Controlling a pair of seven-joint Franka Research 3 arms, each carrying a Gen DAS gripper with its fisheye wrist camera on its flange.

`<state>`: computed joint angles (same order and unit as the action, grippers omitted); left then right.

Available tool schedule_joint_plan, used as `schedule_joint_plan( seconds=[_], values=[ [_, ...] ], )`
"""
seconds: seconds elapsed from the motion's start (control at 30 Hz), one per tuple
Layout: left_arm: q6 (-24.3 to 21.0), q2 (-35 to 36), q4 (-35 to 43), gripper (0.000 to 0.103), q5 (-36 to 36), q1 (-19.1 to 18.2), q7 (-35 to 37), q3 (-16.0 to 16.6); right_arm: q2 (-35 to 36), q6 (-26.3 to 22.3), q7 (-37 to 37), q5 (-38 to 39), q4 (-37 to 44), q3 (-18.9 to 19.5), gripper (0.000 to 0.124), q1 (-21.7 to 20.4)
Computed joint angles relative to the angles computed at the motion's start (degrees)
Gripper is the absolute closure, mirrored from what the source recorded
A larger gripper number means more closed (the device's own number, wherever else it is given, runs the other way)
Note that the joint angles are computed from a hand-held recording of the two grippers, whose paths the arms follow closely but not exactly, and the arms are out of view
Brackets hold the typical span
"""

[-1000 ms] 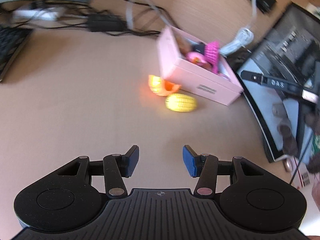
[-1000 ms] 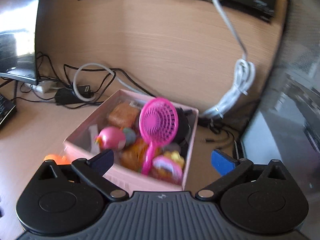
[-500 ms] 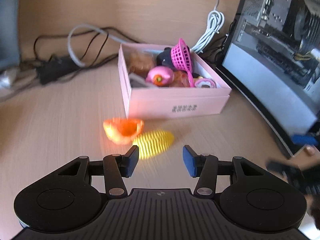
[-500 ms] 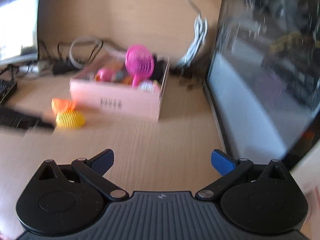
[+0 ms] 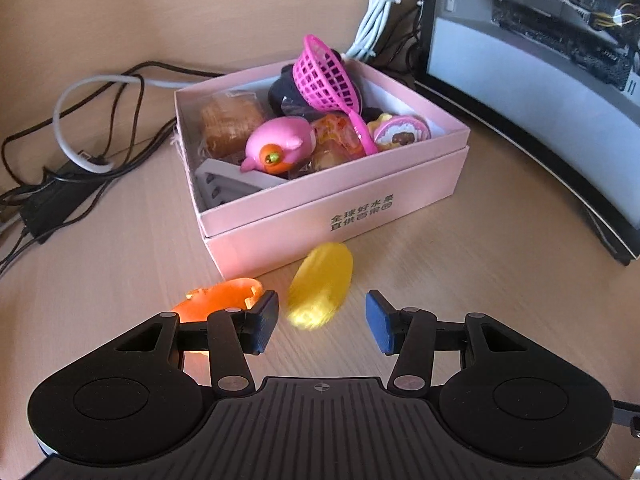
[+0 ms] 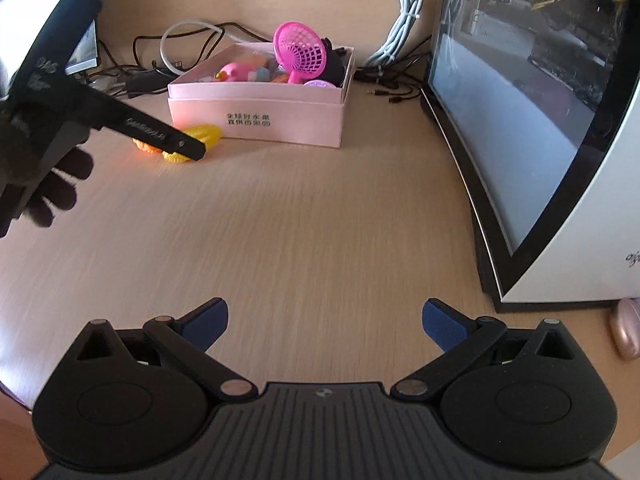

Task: Organize objects
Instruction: 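Grasp the yellow corn toy with the left tool and lift it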

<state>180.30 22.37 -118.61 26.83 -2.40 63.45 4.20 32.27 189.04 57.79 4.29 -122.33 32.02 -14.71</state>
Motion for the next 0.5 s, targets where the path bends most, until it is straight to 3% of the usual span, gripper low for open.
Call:
schedule_joint_plan(
  seconds=[0.1, 0.17, 0.23, 0.37, 0.5],
  values=[
    [-0.82, 0.73, 0.73, 0.051, 0.08, 0.35, 0.65, -0.75, -0.34, -0.79, 0.56, 0.83, 0.01, -1.01, 0.021, 0.79],
    [-1.22, 1.10, 1.01, 0.068, -0.40, 1.62, 1.97, -2.48, 0.02, -1.59, 0.54, 1.22, -0.10, 1.16, 0.021, -1.65],
    [-0.51, 0.98, 0.54, 0.068, -0.91, 1.63, 1.85, -2.64, 0.38, -2.06, 0.20, 1.85, -0.15, 3.02, 0.021, -3.70],
    [-1.50, 0.33, 0.05, 0.068, -2.33, 0.67, -0.49, -2.00, 0.55, -2.82, -0.53, 3.26, 0.70, 2.01, 0.021, -2.81],
    [-2.42, -0.99, -1.59, 0.068, -8.79, 8.67, 2.44, -10.91, 0.81, -4.23, -2.07, 5.14, 1.67, 1.65, 0.021, -2.23]
  ],
)
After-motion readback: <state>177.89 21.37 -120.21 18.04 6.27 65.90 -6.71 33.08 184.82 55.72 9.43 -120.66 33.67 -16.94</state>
